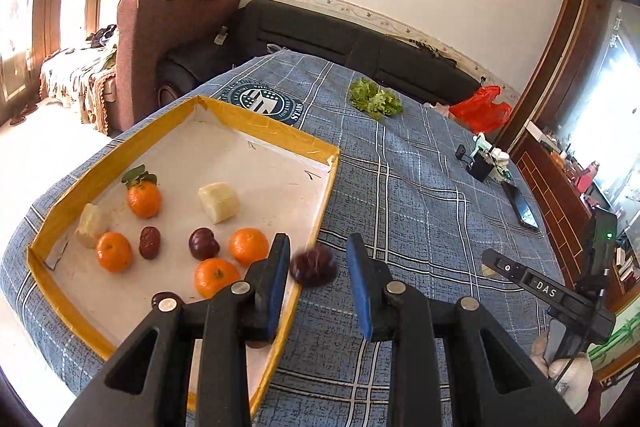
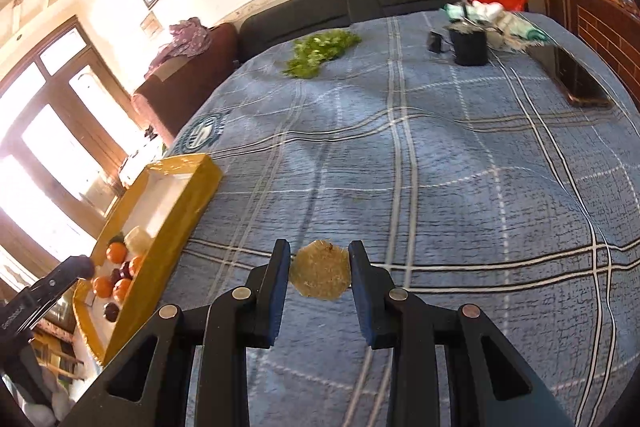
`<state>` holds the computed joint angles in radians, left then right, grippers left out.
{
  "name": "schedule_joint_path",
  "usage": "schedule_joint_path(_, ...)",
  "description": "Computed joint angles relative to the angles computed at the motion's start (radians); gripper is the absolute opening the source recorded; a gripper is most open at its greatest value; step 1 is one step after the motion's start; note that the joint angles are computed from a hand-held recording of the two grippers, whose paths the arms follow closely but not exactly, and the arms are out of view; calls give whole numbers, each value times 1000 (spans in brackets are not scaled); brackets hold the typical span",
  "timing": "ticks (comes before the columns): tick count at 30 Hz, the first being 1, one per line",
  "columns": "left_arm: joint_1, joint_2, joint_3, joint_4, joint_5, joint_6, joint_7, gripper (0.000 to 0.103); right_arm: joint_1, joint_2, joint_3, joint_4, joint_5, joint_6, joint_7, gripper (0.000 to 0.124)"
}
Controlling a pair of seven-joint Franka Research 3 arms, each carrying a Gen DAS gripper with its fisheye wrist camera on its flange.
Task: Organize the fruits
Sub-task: 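Carry plum with left tool into the tray while right tool carries the cracker there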
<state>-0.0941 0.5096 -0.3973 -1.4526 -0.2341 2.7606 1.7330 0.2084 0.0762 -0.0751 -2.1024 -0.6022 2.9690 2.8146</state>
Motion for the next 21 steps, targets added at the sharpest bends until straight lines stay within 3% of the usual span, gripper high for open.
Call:
schedule_joint_path(8,43,-33,-4,-46,-43,33,10,28,46,31,36,93,56,-25,-114,33)
schedule_joint_path(15,74,-28,-7,-41,-70,-7,5,29,105,105,34,197,157,-49,-265,33)
schedule_joint_path(17,75,-22,-18,-27,-72,-47,41,38,126,117,15,210,161,-65,-277,33)
schedule_joint_path(21,62,-8,-43,-10,-95,-111,139,50,157,78,-55,144,77,-50,-147,33)
